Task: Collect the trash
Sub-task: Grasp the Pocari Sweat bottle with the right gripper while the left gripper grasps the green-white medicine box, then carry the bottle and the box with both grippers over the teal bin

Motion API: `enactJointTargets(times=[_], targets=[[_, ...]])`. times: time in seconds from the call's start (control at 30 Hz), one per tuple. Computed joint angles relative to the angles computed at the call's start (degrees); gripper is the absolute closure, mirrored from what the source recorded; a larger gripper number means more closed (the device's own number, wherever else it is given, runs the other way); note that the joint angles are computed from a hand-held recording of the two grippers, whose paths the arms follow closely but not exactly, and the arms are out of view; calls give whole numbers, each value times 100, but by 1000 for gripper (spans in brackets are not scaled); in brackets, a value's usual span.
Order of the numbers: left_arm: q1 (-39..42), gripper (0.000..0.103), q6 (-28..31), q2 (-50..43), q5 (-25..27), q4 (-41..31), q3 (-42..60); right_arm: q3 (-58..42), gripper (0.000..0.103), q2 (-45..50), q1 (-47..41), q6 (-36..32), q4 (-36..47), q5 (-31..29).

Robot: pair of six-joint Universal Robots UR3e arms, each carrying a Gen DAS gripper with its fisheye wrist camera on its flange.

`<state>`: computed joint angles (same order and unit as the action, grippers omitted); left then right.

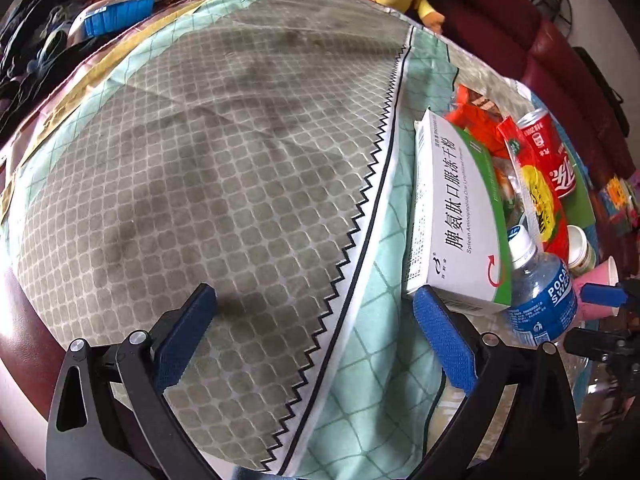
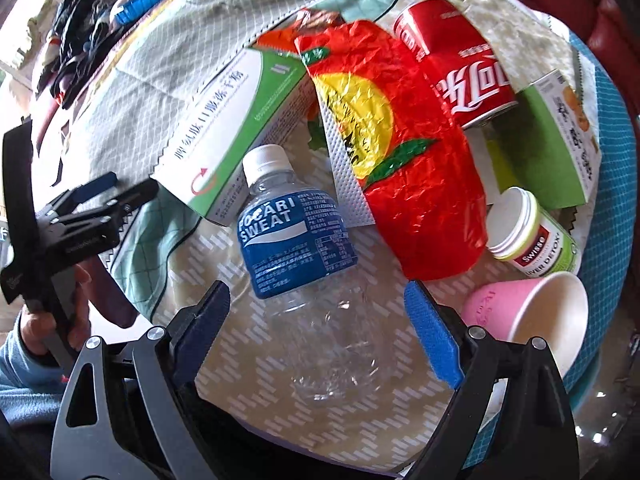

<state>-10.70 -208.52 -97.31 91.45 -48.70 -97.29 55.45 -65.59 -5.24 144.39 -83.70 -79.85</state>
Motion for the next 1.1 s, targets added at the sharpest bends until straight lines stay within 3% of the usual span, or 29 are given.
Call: enactJointTargets(times=[0.1, 0.17, 0.37, 0.53, 0.77, 0.8, 0.83, 0.87, 0.97, 1.1], targets=[[265, 4, 300, 180, -231, 99, -219, -143, 20, 343, 206, 72, 79, -118], [265, 4, 371, 135, -290, 86, -120, -104, 37, 472, 283, 133, 34, -123], [115, 4, 443, -58, -422, -20, 350, 431, 37, -226, -156, 142, -21, 459], [-273, 4, 767, -970, -500, -529, 1656, 219, 37, -742, -839, 76, 401, 1126], [-726, 4, 1029, -2819, 67, -1780, 4168, 94, 37, -989, -1683, 6, 550, 1485], [-741, 5, 1021, -2910, 110, -1717, 4217, 284, 37, -1065, -1743, 25, 426, 1529], [-758, 21, 996, -2942, 219, -1600, 4182, 316, 37, -1093, -1853, -4, 448, 1592], [-794, 30, 951, -2946, 389, -1552, 4152, 399, 37, -1139, -1952, -21, 429, 1659], [-645, 30, 937, -2464, 160, -985, 3397, 494, 37, -1234, -2264, -111, 492, 1931], [-571, 31, 807, -2049, 43, -877, 3113, 470, 37, -1299, -2729, -284, 697, 2338]])
